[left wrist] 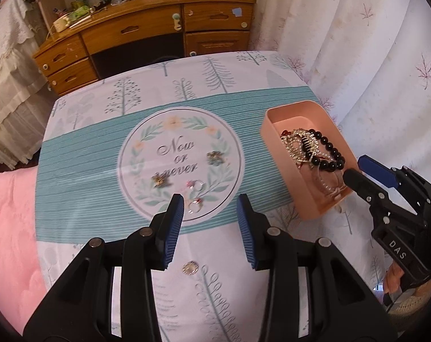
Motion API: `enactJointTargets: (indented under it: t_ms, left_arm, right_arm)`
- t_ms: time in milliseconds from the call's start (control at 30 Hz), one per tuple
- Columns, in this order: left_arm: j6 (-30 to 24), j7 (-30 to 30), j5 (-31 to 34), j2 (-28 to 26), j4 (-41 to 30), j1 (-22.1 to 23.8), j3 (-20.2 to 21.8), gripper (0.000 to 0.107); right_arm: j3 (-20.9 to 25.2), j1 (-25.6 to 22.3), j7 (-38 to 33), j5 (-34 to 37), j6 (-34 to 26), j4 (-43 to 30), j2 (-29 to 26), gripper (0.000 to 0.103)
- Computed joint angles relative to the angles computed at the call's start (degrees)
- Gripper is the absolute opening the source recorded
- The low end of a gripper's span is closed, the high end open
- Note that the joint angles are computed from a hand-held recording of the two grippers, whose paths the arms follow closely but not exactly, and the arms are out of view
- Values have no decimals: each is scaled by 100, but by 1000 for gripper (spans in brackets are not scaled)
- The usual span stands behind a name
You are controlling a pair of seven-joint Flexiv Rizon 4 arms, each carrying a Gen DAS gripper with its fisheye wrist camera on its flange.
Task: Organize jewelry
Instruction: 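Move both grippers toward the gold flower earrings on the round mat, then grasp one gold flower earring with the left gripper while the right grasps the other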
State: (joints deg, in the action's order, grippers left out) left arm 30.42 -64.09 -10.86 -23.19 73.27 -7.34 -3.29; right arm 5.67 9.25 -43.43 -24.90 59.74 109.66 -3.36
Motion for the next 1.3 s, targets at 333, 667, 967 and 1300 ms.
enactJointTargets:
  t_ms: [333, 667, 967, 1300]
  left_arm:
    - [41, -192, -54, -34, -9, 261, 127, 35]
    - [-184, -465, -214, -660, -499, 461, 105, 35]
    - [-514, -1059, -265, -1513, -1339, 416, 58, 35]
    - [-707, -1307, -153, -1979, -1824, 324, 57, 35]
  right_arm:
    - [109, 225, -612, 624, -322, -660, -387, 37]
    - [171, 218, -1298, 2274, -1287, -2693, -1744, 37]
    - [70, 309, -1112, 2397, -2264, -4362, -3142, 37]
    - [24, 385, -1123, 2354, -2793, -5014, -3748, 36]
